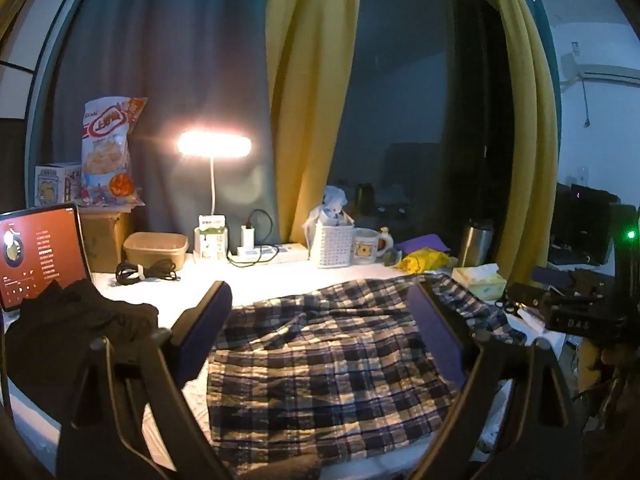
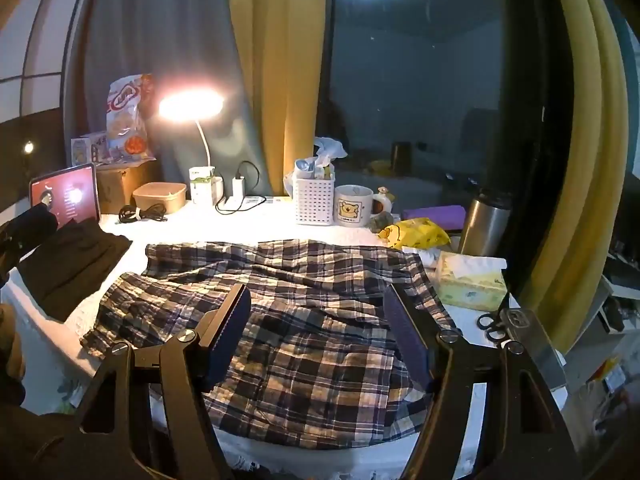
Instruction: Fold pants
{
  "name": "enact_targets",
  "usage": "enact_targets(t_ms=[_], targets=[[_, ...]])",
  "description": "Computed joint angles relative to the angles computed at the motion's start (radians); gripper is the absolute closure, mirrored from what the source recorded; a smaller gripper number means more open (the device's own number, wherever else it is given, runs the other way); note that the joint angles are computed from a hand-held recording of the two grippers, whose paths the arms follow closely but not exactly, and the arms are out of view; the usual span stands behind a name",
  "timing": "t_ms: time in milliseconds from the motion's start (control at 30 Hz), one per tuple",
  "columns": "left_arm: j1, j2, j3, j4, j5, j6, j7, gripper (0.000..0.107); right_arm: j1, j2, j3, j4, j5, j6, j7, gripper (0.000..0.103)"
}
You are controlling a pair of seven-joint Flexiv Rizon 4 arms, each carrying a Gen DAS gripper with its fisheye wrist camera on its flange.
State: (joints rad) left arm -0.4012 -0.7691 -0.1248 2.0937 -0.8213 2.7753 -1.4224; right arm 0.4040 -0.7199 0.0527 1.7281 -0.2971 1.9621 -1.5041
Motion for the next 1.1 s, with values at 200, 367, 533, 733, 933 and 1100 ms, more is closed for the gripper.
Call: enact_targets(t_ms=[200,367,533,733,933,1100], targets=[[-0.015,0.008,0.0,0.005,-0.028,0.004,0.026,0.016,0.0,0.006,0.003,0.0,-0.001,-0.01,0.004,0.031],[-0.016,0.006,-0.004,-0.001,-0.042,-0.005,0.041,0.016,-0.005,0.01,0.006,0.002,-0.004,-0.013,0.004,0.031],[-0.014,0.014,-0.007,0.004,-0.055,-0.025,0.045,0.016,0.005,0.009,-0.003,0.003,0.004,-0.011,0.001,0.031],[-0.024,0.013,-0.003,0.004,-0.081,-0.024,0.042,0.016,0.003,0.005,-0.001,0.0,0.003,-0.009,-0.001,0.031],[-0.018,0.015,-0.007,0.017,-0.091,-0.027,0.014,0.016,0.0,0.013,0.004,0.007,-0.005,-0.014,-0.004,0.031],[-0.025,0.011,-0.004,0.016,-0.103,-0.021,0.014,0.016,0.005,0.016,0.0,0.008,-0.001,-0.015,-0.005,0.031]])
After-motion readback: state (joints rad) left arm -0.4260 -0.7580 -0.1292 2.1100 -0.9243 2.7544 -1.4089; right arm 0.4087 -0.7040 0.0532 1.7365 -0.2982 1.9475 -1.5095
